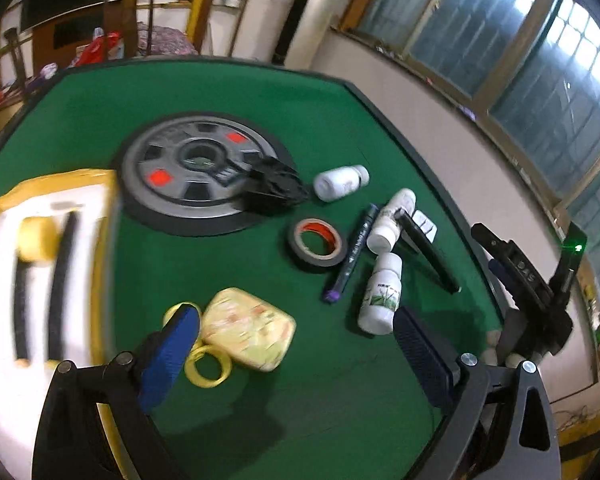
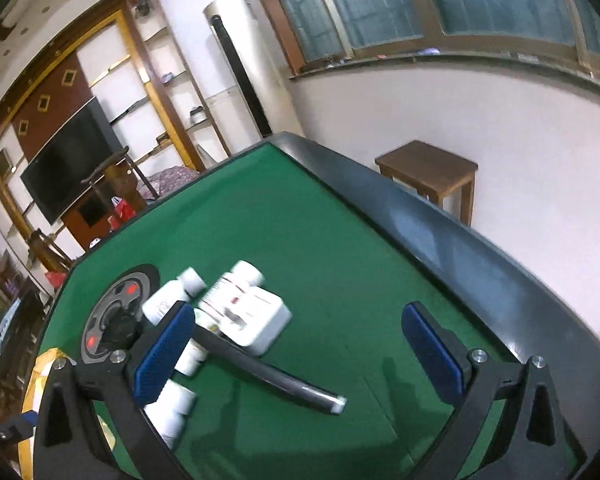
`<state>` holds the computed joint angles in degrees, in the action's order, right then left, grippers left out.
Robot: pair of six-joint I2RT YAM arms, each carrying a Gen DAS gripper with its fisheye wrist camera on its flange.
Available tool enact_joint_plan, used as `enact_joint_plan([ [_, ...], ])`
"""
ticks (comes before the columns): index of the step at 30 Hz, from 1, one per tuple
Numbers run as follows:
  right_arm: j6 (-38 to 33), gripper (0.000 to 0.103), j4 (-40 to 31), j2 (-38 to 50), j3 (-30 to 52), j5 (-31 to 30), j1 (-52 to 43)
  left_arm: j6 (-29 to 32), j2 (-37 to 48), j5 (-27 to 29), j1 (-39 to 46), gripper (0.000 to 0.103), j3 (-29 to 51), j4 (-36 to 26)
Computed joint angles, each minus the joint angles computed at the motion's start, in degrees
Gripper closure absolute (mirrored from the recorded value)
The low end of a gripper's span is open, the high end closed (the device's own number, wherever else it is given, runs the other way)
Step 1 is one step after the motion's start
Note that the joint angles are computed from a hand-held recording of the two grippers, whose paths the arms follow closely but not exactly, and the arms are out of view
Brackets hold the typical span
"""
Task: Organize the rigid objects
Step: 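Move the left gripper to the black electrical-tape roll and grasp it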
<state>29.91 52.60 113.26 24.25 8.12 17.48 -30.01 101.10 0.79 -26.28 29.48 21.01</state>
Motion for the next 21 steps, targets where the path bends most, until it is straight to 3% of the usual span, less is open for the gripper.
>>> enact_joint_plan([
  [2,1.44,0.000,-0.11,1.57,0.92,-4.96,-1.98,-0.07,4.38,-0.21,0.10,0.005,4.17,-1.04],
  [4,1.48,0.000,0.94,1.43,0.11,-6.56,-2.46,0.21,8.99,-1.37,0.26,0.015,9.11,-2.94],
  [6,0.81,0.000,1.49,1.81,-0.05,-8.10,-2.98,1.59,14.07,-3.12,0.16,0.038,15.15,-5.79],
  [8,0.53,0.000,2.31,2.50,-0.26,-10.47,-4.24,2.08,18.04,-3.37,0.88,0.051,19.88,-8.42],
  [12,1.33,0.000,1.96,3.41,0.54,-13.08,-5.43,1.97,22.34,-1.67,1.55,0.052,23.83,-8.92],
  [17,1.96,0.000,-0.38,3.85,2.12,-15.28,-6.09,5.50,25.85,-8.59,-1.15,0.054,29.64,-13.26],
  [20,1.66,0.000,-1.67,3.42,2.37,-14.51,-5.23,8.29,26.55,-12.10,-3.19,0.083,30.72,-14.36],
  [21,1.54,0.000,-2.13,3.23,2.53,-14.01,-4.91,8.73,26.45,-13.10,-3.64,0.088,30.87,-15.09],
])
